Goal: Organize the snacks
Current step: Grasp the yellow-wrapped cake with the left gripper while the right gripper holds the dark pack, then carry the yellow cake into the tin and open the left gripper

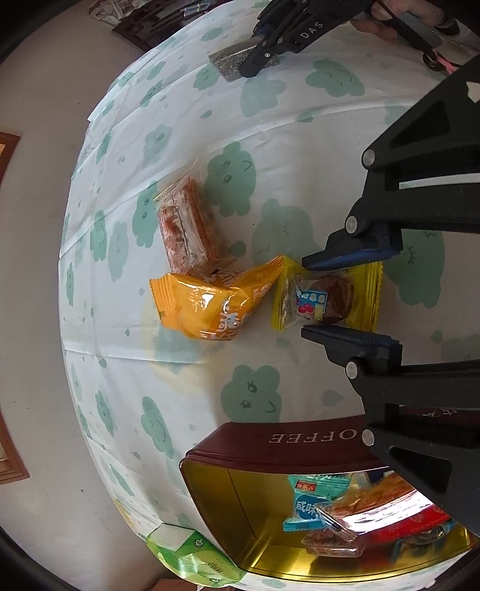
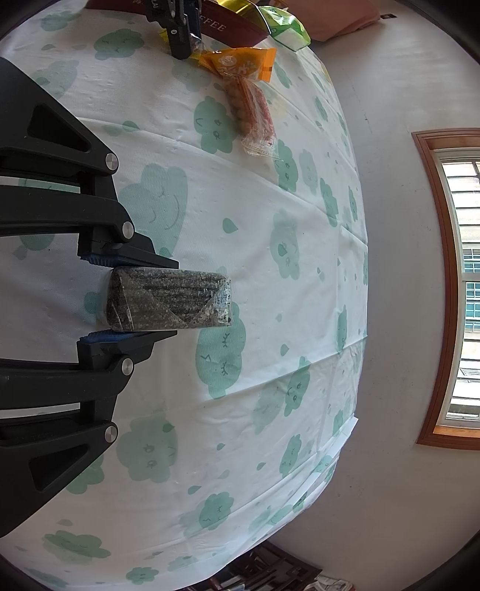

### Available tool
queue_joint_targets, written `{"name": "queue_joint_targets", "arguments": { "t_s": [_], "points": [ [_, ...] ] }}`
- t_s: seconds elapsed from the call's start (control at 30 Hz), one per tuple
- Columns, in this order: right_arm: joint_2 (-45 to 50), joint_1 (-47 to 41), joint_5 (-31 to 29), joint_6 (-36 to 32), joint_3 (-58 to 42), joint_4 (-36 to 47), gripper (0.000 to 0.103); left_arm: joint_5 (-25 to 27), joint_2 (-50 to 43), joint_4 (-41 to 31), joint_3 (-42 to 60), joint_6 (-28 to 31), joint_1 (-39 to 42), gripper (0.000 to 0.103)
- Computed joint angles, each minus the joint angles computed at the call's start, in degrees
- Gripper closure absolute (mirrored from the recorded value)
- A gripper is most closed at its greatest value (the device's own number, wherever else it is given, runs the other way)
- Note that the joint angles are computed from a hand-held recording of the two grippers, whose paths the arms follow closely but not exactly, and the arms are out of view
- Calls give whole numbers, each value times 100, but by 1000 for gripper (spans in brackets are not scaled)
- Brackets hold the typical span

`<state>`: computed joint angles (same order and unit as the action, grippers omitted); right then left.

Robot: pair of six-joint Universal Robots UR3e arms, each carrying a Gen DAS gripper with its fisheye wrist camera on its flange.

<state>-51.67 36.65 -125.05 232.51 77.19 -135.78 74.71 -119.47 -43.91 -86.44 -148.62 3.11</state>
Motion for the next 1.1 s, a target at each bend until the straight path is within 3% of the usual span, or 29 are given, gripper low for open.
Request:
{"name": "queue_joint_targets", "arguments": {
  "t_s": [0.7, 1.1],
  "points": [
    [11, 1, 0, 5, -40, 38, 75, -409, 1021, -51, -862, 159, 429, 79],
    [12, 0, 5, 8, -47, 42, 75, -664, 1398, -165, -704, 312, 1257, 79]
  ]
}}
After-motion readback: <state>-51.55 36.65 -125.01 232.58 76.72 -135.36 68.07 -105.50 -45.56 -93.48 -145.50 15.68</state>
